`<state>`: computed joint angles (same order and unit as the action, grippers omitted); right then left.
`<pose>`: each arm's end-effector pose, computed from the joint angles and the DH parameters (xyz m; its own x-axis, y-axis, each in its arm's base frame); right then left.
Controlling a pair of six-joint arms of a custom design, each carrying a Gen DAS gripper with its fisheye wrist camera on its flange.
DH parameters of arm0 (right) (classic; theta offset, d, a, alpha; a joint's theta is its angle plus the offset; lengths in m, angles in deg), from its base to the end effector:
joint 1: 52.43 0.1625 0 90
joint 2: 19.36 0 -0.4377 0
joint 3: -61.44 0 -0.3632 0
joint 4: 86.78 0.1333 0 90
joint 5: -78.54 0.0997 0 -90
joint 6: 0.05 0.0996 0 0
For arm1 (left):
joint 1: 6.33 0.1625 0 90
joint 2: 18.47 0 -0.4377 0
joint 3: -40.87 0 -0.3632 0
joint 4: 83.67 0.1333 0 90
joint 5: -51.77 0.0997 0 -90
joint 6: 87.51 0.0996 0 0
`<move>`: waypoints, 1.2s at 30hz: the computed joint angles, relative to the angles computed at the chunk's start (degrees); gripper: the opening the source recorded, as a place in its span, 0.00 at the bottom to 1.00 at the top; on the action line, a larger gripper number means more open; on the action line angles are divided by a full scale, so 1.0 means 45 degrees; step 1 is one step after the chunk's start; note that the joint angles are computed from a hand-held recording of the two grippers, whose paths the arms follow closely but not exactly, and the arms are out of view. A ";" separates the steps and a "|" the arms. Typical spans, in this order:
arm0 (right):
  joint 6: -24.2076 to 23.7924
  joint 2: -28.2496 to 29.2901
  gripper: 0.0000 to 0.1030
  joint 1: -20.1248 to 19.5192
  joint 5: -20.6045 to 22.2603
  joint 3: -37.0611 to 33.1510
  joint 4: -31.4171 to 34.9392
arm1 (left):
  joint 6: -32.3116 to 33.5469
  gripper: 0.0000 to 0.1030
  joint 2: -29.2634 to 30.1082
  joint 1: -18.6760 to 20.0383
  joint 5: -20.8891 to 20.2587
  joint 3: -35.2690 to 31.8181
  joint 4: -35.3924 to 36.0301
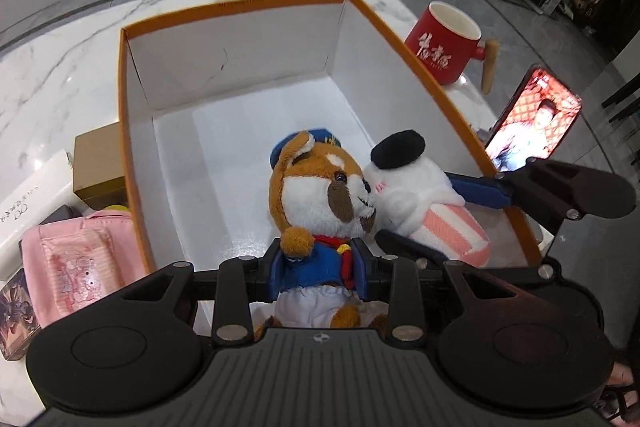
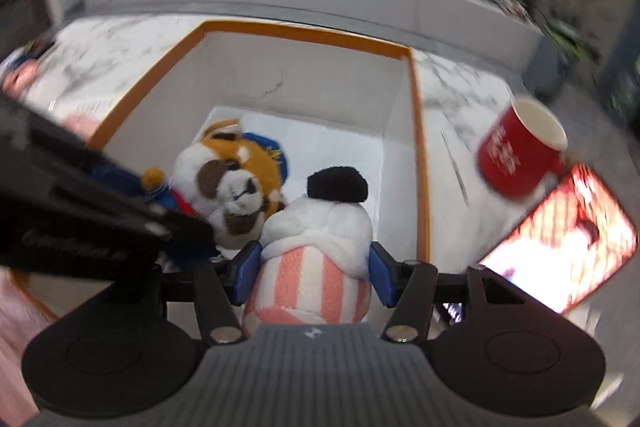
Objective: Organize objects
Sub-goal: 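Carry both plushes over the orange shoebox and lower them inside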
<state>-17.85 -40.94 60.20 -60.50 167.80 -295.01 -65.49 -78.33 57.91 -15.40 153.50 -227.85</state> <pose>0.2688 -0.4938 -0.0377 -0.6305 -0.1098 0.7684 -0.5396 0.7736 -0.3322 -0.0805 -0.5624 0.1625 -0.6105 0.7009 -0.3688 0.7156 0.6877 0.1226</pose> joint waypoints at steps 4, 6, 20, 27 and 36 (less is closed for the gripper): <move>-0.1560 0.0053 0.60 -0.0048 -0.0066 -0.0149 0.0634 | -0.0093 0.37 0.0177 0.0001 0.0181 -0.0228 0.0648; -0.1859 -0.0100 0.61 -0.0081 -0.0008 -0.0113 0.1091 | -0.0111 0.37 0.0237 -0.0039 0.0388 -0.0259 0.0898; -0.0763 -0.2205 0.56 -0.0225 0.1525 0.0199 0.4840 | 0.0523 0.37 -0.0064 -0.0319 0.1419 0.0045 0.1810; -0.0564 -0.2260 0.39 -0.0459 0.1312 -0.0178 0.5953 | -0.0795 0.37 0.0105 -0.0021 0.0845 0.0107 0.1860; 0.1414 -0.3209 0.15 -0.0244 0.1573 -0.0279 0.9374 | -0.2409 0.42 0.0357 0.0677 -0.1156 -0.0932 0.3160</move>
<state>-11.49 -55.38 59.10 -53.43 166.55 -252.82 -76.33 -76.72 60.96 -20.60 149.30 -213.63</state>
